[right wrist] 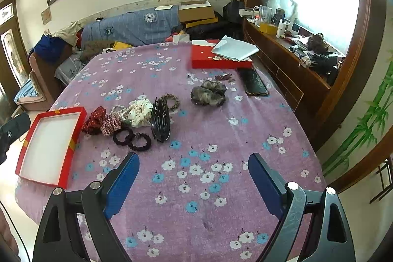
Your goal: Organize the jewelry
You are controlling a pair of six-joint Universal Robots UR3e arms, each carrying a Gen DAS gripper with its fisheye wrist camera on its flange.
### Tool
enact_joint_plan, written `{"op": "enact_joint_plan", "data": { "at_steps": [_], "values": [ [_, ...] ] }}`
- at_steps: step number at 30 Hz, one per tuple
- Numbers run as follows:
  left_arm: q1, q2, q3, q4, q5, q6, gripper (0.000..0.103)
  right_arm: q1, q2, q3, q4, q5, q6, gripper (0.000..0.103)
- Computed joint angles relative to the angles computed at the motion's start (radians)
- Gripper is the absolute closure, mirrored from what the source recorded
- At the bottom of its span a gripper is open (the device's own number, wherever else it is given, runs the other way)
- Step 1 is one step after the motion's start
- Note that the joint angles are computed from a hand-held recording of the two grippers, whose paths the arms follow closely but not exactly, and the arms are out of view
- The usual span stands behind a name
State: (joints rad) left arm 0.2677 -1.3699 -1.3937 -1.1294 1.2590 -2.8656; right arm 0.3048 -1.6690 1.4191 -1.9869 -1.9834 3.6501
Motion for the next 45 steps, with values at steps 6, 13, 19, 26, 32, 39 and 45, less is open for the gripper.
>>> {"op": "enact_joint_plan", "data": {
  "at_steps": [6,13,19,26,32,39,45],
  "values": [
    [-0.002,0.003,-0.001,0.003,0.015,0.008,0.0,-0.014,-0.002,0.016,-0.006,0.037,-0.002,0.01],
    [-0.019,-0.007,0.002,0.003,0.046,0.01,0.0,-0.016,0.012,0.019,-0.01,0.07,-0.017,0.01],
    [-0.062,-0.038,0.021,0.009,0.085,0.0,0.0,-0.036,0.009,0.033,-0.027,0.094,-0.037,0.01],
    [-0.121,-0.088,0.044,0.014,0.146,-0.014,0.0,-0.09,-0.006,0.075,-0.056,0.152,-0.062,0.01],
    [-0.173,-0.138,0.066,-0.002,0.211,-0.032,0.0,-0.136,-0.012,0.12,-0.079,0.21,-0.092,0.01],
    [-0.119,-0.185,0.084,-0.043,0.192,-0.059,0.0,-0.188,-0.026,0.195,-0.087,0.291,-0.122,0.01],
    [-0.057,-0.26,0.166,-0.109,0.192,-0.029,0.009,-0.251,-0.027,0.265,-0.138,0.376,-0.145,0.01]
  ]
}}
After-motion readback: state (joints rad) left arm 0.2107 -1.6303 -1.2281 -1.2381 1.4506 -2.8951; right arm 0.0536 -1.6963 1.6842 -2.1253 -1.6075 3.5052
